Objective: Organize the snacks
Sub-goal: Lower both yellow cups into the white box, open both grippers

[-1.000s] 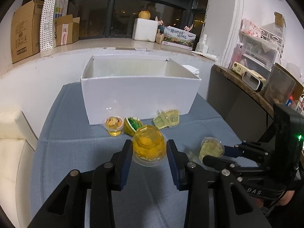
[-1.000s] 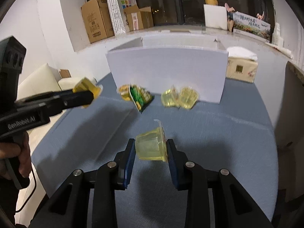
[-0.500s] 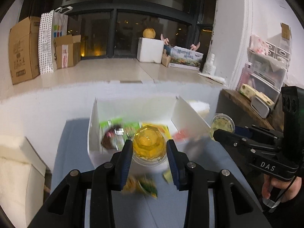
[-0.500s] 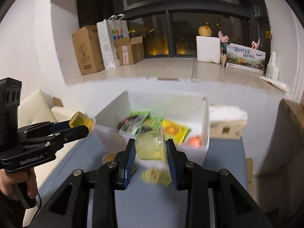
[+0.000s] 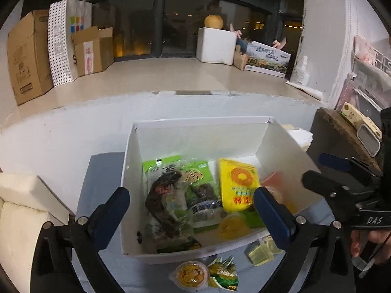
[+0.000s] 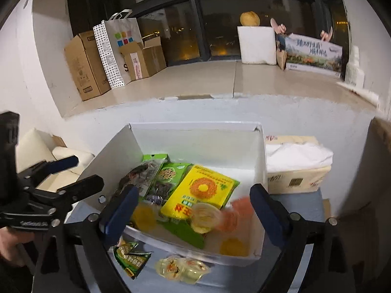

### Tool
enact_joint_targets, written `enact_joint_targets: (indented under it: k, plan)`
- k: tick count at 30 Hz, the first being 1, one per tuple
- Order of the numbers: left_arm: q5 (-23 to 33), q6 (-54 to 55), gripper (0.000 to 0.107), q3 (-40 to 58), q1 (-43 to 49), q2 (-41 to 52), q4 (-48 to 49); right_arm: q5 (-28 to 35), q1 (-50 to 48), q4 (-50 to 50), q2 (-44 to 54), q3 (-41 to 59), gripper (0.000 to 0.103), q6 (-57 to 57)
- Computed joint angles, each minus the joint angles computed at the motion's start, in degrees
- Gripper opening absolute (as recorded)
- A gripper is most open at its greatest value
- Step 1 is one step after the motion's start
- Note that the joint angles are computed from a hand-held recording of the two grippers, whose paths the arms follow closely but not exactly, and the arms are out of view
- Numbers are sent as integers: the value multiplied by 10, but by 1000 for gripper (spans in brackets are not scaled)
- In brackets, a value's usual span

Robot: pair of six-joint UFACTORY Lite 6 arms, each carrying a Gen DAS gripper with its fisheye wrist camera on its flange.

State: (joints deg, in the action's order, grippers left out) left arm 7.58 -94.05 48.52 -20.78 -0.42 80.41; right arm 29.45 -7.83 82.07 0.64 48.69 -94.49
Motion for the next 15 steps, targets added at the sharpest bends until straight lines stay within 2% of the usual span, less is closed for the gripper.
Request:
enact_joint_targets:
  k: [3, 5, 10, 15]
  plan:
    - [-2, -90, 103, -24, 2, -12, 82, 13, -12, 18, -14, -23, 103, -28]
    - [1, -103, 103, -40, -5, -29, 91, 29, -26, 22, -41, -47, 103, -30]
    - [26, -36, 103, -104, -47, -111, 10, 92, -86, 11, -156, -138, 103, -38]
    - [87, -60, 103, -251, -149, -278, -28, 196, -195, -56, -304, -272, 103, -46]
